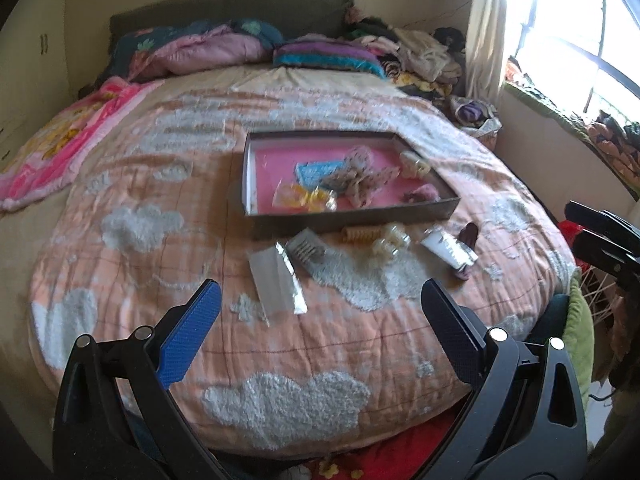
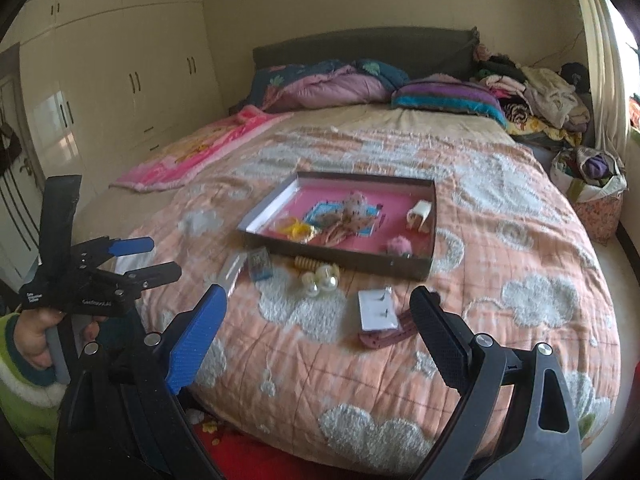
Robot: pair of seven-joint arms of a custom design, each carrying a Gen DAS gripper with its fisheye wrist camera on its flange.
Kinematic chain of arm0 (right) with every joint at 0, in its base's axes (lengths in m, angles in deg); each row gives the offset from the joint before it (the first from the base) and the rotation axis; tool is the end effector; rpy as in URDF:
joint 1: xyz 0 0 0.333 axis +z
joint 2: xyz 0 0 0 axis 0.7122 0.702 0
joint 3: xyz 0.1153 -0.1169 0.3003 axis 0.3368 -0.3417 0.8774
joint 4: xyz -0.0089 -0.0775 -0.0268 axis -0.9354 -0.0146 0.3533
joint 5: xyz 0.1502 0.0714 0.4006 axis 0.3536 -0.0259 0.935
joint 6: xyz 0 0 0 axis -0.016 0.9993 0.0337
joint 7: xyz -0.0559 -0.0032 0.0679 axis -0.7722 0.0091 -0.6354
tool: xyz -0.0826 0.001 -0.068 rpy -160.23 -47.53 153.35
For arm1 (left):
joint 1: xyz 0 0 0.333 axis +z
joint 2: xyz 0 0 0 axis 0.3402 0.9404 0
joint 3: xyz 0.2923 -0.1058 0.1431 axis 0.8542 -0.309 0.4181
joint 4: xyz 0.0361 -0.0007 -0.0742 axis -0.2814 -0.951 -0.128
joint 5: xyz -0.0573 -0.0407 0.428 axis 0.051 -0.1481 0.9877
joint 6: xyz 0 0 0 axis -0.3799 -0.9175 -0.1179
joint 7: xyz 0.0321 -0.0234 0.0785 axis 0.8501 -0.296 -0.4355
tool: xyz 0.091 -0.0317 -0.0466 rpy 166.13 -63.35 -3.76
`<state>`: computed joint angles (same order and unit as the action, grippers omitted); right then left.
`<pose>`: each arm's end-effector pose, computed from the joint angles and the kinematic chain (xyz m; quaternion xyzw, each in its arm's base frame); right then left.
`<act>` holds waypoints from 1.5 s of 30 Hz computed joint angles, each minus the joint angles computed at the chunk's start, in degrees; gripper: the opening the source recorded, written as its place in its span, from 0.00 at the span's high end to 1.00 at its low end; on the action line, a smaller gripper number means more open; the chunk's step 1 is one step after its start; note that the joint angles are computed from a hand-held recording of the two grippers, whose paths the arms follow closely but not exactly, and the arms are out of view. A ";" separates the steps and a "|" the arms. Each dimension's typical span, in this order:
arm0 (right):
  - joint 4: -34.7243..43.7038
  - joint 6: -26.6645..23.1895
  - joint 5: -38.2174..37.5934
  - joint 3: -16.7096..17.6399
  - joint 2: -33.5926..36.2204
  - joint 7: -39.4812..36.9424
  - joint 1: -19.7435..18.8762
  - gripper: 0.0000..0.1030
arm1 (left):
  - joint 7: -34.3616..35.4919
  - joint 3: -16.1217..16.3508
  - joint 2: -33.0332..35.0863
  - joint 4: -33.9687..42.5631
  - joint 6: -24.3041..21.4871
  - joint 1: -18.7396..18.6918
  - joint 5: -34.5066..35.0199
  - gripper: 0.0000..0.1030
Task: Organize jewelry
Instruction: 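Grasp the clear plastic sleeve with the left tool while the right tool grasps the white card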
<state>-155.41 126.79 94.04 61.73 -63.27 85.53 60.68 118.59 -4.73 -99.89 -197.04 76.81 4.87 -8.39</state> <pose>0.3815 0.2425 0.6510 -0.6961 0.5583 -0.2103 0.3995 0.4377 -0.0811 0.6326 -0.5491 0.7393 -0.3431 0.1849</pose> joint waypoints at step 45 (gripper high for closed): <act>9.73 -5.67 -9.43 -5.28 23.42 3.01 1.91 0.63 | -1.53 -2.57 13.67 3.57 1.89 5.92 -5.33 0.70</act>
